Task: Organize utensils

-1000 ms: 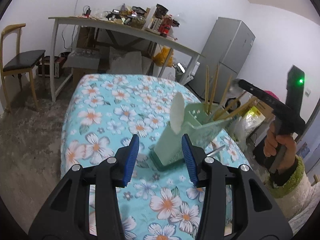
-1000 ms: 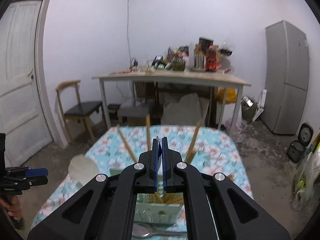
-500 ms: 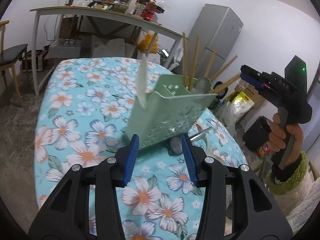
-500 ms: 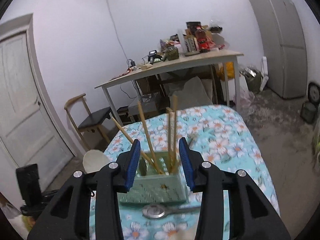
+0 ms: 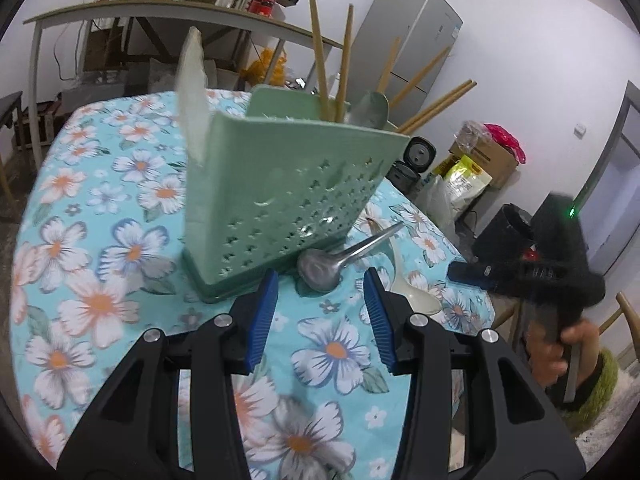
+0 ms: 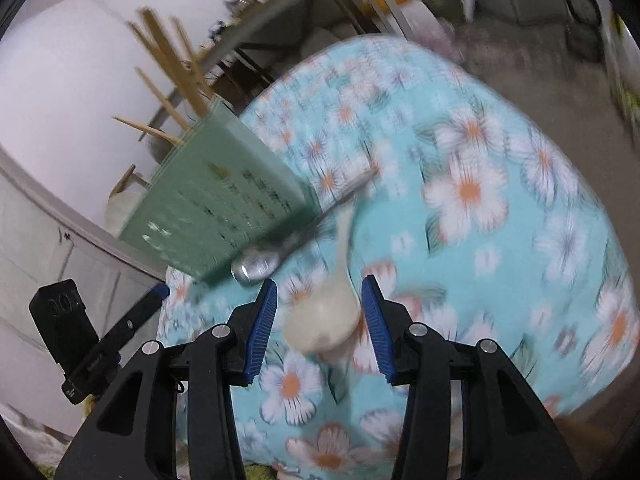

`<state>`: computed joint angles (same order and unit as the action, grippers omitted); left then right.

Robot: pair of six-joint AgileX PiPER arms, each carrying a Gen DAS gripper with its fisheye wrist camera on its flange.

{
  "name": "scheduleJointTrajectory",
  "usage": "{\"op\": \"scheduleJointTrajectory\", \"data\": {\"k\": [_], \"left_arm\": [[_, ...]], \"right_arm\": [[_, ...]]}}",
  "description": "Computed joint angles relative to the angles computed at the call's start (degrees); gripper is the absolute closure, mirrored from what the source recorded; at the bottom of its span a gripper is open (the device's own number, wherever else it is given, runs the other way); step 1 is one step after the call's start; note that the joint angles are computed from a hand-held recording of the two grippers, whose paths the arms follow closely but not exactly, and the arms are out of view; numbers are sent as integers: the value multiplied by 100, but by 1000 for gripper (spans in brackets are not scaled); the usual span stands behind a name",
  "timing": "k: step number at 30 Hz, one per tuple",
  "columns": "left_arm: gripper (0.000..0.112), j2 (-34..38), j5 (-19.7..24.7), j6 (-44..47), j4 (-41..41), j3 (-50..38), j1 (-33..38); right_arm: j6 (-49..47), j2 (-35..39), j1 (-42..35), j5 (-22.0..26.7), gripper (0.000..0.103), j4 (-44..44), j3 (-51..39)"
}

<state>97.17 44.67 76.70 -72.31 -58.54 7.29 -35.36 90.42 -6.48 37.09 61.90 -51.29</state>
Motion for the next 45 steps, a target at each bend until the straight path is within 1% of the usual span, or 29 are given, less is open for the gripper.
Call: {"op": "scheduleJointTrajectory", "data": {"k": [3,7,10,13,16,18,22,31,33,34,35,36,37,39,42,43,44,45], "left_arm": [[70,181,-151,0,-98,-101,-252],[70,310,-722,-9,-285,-76,-649],[70,461,-1004,-127,-385,-84,-836],[70,626,-1176,-288,-427,-149,-940],[70,792,-1193,-567,-303,-305,-998],[70,966,-1129,-824,-143,-484,-1053],[70,1268,-1116,-1307,142,-726,-1112],[70,1556,-1089,-1217,-456,-875,-1130],[73,1582,-1098,-1166,-580,-868,-1137],[77,1574,-1169,-1184,-592,-853,-1164],[82,1533,-1217,-1202,-586,-807,-1172],[92,1546,-1229,-1312,-504,-824,-1167],[97,1558,-1272,-1481,-397,-844,-1164],[99,1585,-1173,-1457,-481,-841,-1100],[101,1573,-1221,-1368,-512,-813,-1117],[101,1543,-1213,-1316,-532,-769,-1090],[101,1540,-1214,-1312,-528,-768,-1084],[101,1533,-1214,-1303,-530,-763,-1078]], "right_arm": [[-283,146,-79,97,59,365,133],[-507,347,-158,263,59,584,110],[-603,451,-173,369,59,687,139],[-695,529,-186,444,59,780,141],[-879,599,-264,538,59,955,174],[-981,650,-287,571,59,1069,190],[-1129,616,-360,613,59,1134,285],[-1421,686,-484,729,59,1361,366],[-1437,674,-484,711,59,1383,388],[-1423,662,-495,722,59,1393,403],[-1405,670,-510,756,59,1404,401],[-1400,698,-531,821,59,1433,393],[-1396,722,-544,870,59,1456,384],[-1409,768,-561,926,59,1534,382],[-1462,824,-558,972,61,1700,397],[-1443,846,-547,960,67,1721,399],[-1409,886,-530,953,75,1717,386],[-1413,927,-530,954,80,1760,401]]}}
